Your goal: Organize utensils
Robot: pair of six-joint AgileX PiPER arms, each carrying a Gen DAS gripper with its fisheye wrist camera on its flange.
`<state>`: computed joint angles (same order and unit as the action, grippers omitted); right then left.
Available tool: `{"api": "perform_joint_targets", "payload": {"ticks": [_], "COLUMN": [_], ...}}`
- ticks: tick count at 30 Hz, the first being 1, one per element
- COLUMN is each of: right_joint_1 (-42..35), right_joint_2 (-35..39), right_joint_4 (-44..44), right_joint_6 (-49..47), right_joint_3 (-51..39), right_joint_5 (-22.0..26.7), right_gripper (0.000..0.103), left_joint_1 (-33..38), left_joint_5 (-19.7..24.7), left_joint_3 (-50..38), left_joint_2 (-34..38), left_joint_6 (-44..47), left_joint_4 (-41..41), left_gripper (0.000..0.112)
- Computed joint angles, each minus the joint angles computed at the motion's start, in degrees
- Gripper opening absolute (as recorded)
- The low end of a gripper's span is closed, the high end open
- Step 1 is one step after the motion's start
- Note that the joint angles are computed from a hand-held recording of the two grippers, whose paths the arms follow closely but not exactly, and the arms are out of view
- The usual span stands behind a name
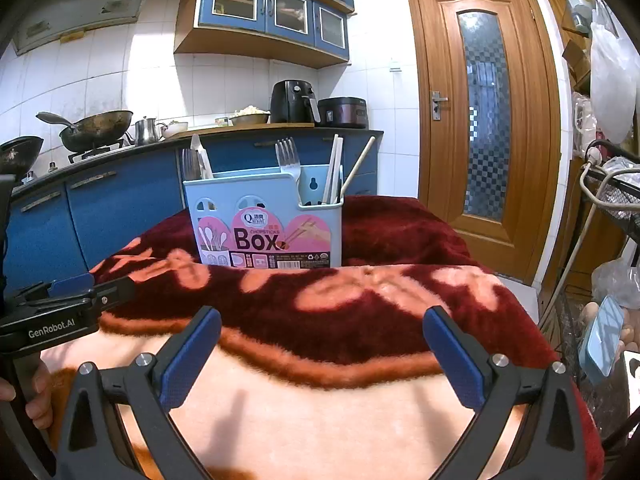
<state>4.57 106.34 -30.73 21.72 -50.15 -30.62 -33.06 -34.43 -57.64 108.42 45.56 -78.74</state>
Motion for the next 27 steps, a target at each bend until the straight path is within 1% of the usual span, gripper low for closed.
{"api": "perform_joint_targets", "payload": {"ticks": [27], "right_joint_1": [-0.08], "right_joint_2": [0.19], "right_joint_4": [0.21], "right_joint_6": [-0.09], "right_joint_3": [0.04], "right_joint_5": [-0.19], "right_gripper": [0.103], "left_joint_1": [0.00], "left_joint_5": [-0.10], "left_joint_3": [0.03], "left_joint_2": [0.00], "left_joint_6": [-0.07], "left_joint_4": [-0.20], "left_gripper": [0.080]}}
